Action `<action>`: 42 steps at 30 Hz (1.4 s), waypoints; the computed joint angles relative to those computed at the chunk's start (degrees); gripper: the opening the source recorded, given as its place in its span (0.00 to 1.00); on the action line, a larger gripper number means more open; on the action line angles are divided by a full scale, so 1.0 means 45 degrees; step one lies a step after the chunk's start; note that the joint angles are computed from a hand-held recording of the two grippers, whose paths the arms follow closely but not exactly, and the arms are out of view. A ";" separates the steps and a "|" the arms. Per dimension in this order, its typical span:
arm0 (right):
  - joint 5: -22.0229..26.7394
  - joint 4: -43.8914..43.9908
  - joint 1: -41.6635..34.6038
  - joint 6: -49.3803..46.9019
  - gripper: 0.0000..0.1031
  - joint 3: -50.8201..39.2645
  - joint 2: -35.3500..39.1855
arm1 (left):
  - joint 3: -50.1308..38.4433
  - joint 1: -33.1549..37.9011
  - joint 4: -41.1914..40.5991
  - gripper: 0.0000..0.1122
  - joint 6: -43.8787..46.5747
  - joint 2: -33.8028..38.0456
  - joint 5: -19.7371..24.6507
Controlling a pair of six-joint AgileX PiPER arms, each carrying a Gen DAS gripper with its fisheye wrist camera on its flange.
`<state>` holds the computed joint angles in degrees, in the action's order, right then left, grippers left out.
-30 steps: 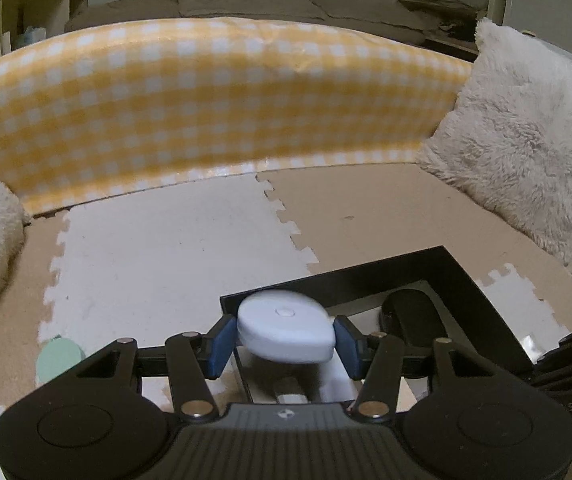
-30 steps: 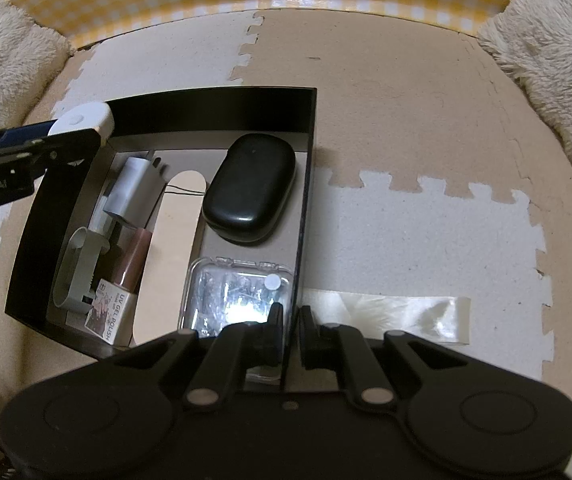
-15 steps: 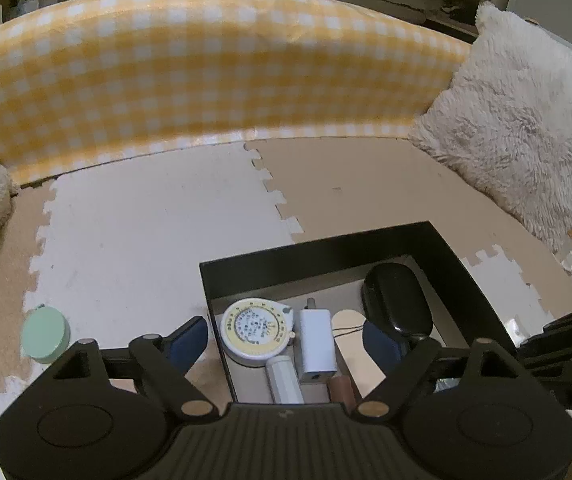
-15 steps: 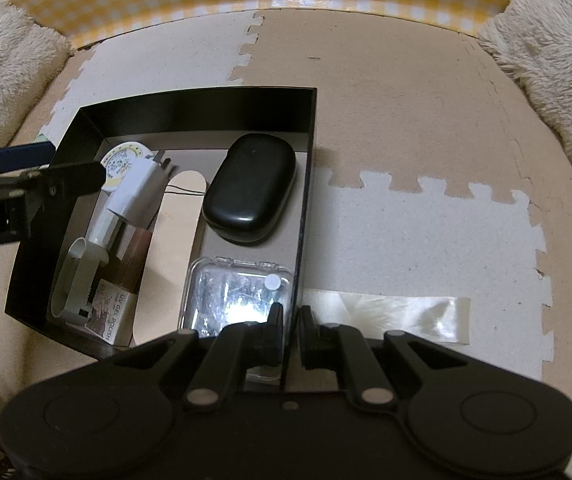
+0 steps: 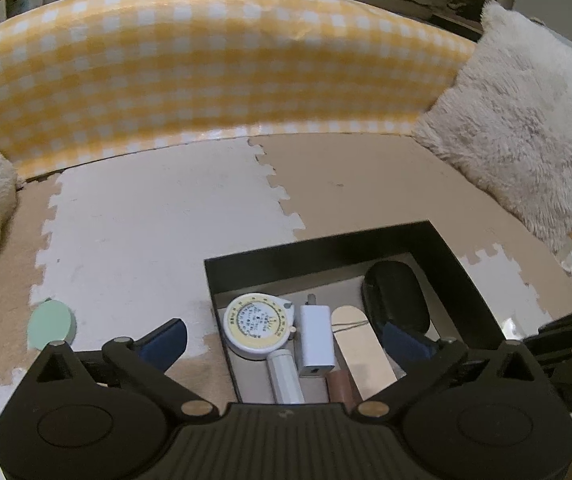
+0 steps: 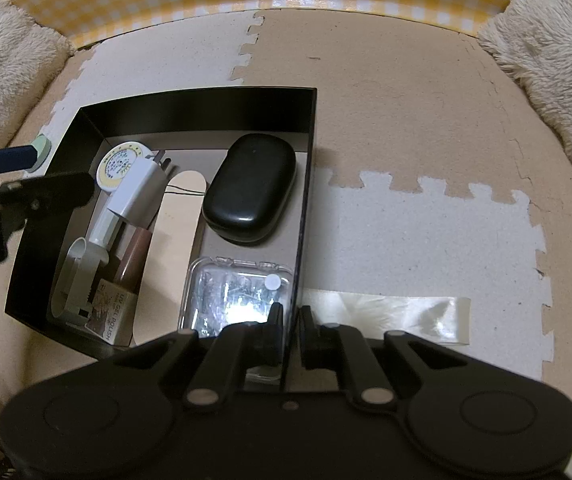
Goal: Organize rigid objects
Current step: 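Move the left gripper back and grasp the mint-green round compact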
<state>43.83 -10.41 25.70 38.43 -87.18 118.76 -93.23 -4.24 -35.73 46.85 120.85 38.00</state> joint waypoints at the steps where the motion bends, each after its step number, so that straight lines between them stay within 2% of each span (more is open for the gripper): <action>1: 0.0000 0.0000 0.0000 0.0000 0.09 0.0000 0.0000 | -0.0034 0.0034 0.0058 0.92 -0.0117 -0.0001 -0.0029; 5: 0.0000 0.0000 0.0000 0.0000 0.09 0.0000 0.0000 | -0.0154 0.0185 0.0557 0.92 -0.0967 -0.0006 -0.0411; 8: 0.0004 -0.0003 0.0002 -0.0002 0.09 -0.0003 0.0001 | -0.0085 0.0368 0.0686 0.92 -0.1465 -0.0010 -0.1095; 11: -0.0006 0.0009 -0.0002 -0.0001 0.09 0.0005 -0.0004 | -0.0515 0.0685 0.0738 0.92 -0.1906 0.0229 -0.1030; 15: 0.0001 0.0002 0.0003 0.0002 0.09 0.0002 -0.0005 | -0.0843 0.1062 0.1284 0.92 -0.2963 0.0513 -0.1513; 23: 0.0019 0.0000 0.0003 -0.0004 0.09 -0.0016 0.0001 | -0.1206 0.1653 0.3657 0.92 -0.6361 0.1356 -0.2515; 29: 0.0036 -0.0012 0.0010 -0.0008 0.09 -0.0035 0.0011 | -0.1013 0.1685 0.5154 0.92 -0.7578 0.1913 -0.2985; 32: 0.0028 0.0002 0.0003 -0.0016 0.09 -0.0027 0.0007 | -0.0799 0.1737 0.5314 0.92 -0.7758 0.2171 -0.3580; 38: 0.0029 0.0019 0.0001 -0.0015 0.09 -0.0029 0.0007 | -0.0384 0.1995 0.4170 0.92 -0.7282 0.2573 -0.5175; 42: 0.0036 -0.0001 0.0008 -0.0013 0.09 -0.0032 0.0006 | -0.0469 0.1885 0.6021 0.86 -0.8947 0.2893 -0.5909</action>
<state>43.99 -10.41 25.73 38.37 -87.32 118.79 -95.34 4.24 -8.64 6.59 133.86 11.41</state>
